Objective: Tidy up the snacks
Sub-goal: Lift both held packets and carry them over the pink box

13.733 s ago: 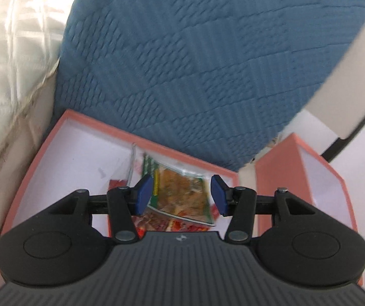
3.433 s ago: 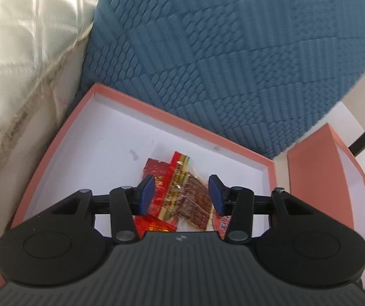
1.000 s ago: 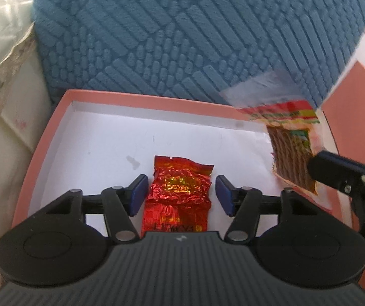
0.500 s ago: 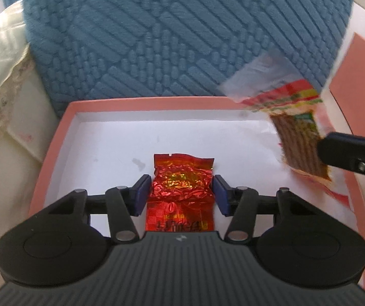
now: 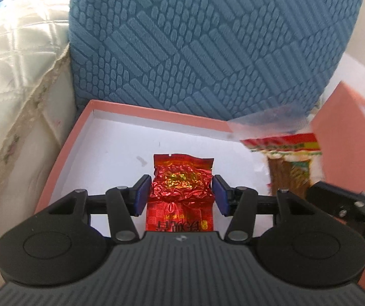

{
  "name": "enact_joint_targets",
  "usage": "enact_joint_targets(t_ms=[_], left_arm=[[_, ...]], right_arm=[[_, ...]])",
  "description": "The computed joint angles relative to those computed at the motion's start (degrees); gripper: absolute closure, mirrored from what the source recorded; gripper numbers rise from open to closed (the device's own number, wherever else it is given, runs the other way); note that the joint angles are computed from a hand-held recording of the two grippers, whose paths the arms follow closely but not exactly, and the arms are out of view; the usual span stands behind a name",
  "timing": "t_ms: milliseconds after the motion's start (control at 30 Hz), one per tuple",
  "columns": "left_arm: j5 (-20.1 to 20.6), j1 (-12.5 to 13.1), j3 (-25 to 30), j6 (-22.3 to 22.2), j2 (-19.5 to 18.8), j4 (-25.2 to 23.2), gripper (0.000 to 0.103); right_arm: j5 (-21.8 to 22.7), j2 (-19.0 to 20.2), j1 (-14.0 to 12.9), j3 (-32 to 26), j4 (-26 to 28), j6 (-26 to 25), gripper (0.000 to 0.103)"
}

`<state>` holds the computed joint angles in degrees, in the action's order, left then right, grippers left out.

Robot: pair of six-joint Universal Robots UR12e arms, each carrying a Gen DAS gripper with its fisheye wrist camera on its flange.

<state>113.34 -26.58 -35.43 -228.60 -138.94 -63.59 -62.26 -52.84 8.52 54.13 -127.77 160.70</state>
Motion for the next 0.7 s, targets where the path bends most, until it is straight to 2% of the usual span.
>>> enact_joint_targets(t_ms=[400, 700], left_arm=[[1.15, -0.93, -1.13, -3.51, 3.00, 2.68, 0.045], [2.00, -2.08, 4.20, -2.75, 2.35, 1.22, 0.045]], right_arm=[[0.68, -2.06, -0.62, -0.37, 1.38, 2.76, 0.100], [1.16, -4.12, -1.38, -0.17, -1.78, 3.77, 0.100]])
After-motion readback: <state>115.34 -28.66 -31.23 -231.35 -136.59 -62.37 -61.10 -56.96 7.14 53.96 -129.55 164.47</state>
